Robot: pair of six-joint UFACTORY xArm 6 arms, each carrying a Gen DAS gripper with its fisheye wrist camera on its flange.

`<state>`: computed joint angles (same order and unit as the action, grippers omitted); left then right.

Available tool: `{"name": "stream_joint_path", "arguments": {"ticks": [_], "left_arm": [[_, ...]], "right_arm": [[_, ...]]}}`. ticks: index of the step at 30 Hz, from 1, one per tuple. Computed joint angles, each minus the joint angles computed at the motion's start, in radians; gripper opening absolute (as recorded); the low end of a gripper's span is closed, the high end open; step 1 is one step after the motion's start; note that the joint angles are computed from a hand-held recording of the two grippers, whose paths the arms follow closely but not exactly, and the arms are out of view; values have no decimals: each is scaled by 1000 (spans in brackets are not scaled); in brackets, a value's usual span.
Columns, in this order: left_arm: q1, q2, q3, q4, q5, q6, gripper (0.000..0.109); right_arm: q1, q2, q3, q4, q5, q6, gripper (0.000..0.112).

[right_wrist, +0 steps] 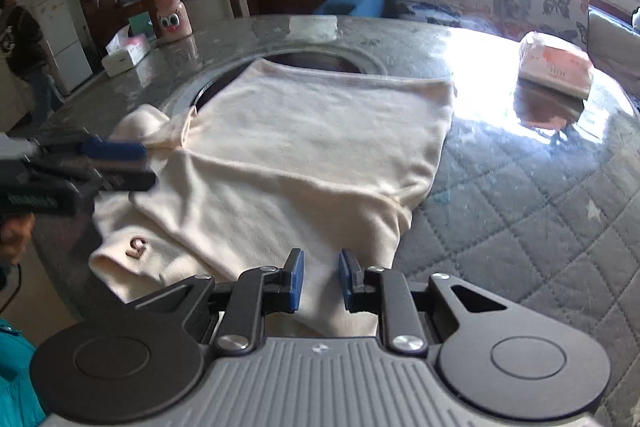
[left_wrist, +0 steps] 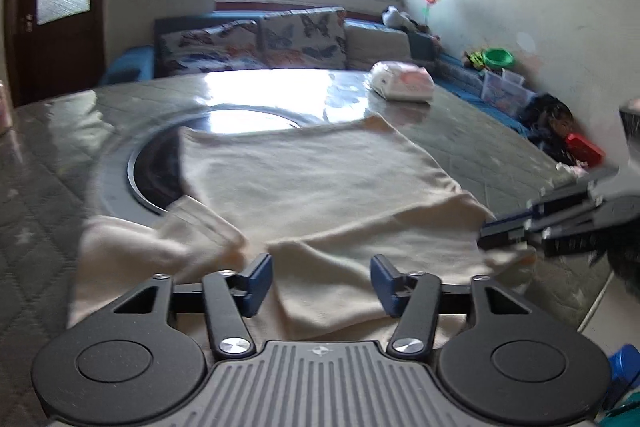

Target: Fold clothes

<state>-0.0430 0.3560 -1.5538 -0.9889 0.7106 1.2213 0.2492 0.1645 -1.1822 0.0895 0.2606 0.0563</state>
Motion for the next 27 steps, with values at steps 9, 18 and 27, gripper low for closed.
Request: {"name": "stream_joint_path", "arguments": {"ticks": [9,18,27], "left_arm": [[0,32,-36,16,19,-6,43],[-21,130,-158,81,-145,-35,47],[-20,177,-188,107,-169,-30,33]], "right_arm": [[-17,111,-114,51,-22,-29,19],[-4,123,-122,77,-25,-73,26],[-1,129,-132,57,-16,-55,31]]}}
